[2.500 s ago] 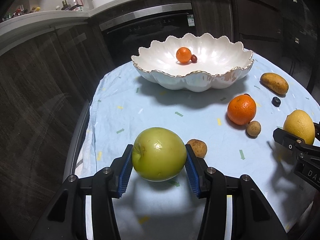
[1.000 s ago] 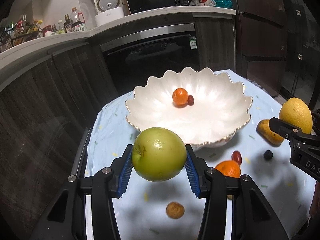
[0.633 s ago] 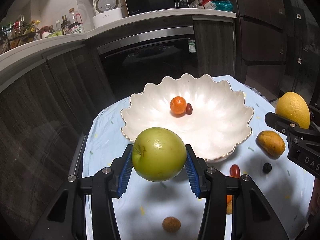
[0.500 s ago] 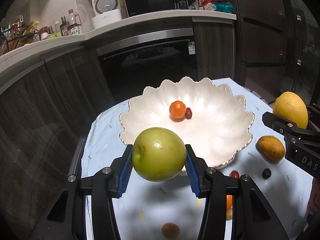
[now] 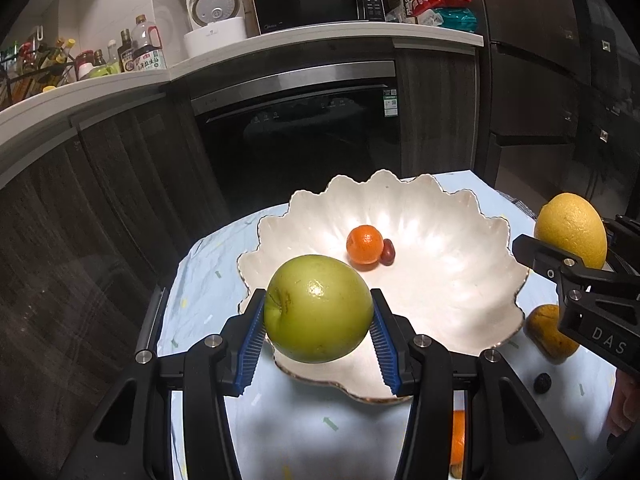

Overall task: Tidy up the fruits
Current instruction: 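Carry the green apple over the white bowl while the right tool carries the grapefruit there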

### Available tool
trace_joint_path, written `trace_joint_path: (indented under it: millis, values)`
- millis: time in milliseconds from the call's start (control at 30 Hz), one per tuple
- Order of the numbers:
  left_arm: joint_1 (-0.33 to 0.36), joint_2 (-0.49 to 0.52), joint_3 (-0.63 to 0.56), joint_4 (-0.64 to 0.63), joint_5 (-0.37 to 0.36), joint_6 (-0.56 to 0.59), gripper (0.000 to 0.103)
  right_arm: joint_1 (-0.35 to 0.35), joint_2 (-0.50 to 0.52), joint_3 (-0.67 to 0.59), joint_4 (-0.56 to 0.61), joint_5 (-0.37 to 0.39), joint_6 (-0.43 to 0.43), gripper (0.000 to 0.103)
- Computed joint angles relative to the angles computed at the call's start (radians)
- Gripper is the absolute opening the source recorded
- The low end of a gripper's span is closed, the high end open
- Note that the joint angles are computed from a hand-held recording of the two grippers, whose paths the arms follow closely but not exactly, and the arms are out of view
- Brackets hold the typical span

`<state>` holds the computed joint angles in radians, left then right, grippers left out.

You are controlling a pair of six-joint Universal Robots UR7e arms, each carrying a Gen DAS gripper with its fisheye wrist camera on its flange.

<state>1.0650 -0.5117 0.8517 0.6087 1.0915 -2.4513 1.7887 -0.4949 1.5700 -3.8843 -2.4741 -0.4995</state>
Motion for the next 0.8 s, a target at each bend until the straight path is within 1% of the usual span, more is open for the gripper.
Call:
trace_joint_path:
  millis: [400,800]
  values:
    - [0.013,0.108,-0.182,0.099,-0.012,-0.014,0.049,-0.023,0.015,-0.071,0.090,0.018,-0.012,0.055]
    - [0.023,0.213,-0.353,0.212,-0.017,-0.031,0.049,-0.048,0.021,-0.107,0.187,0.012,0.032,0.055]
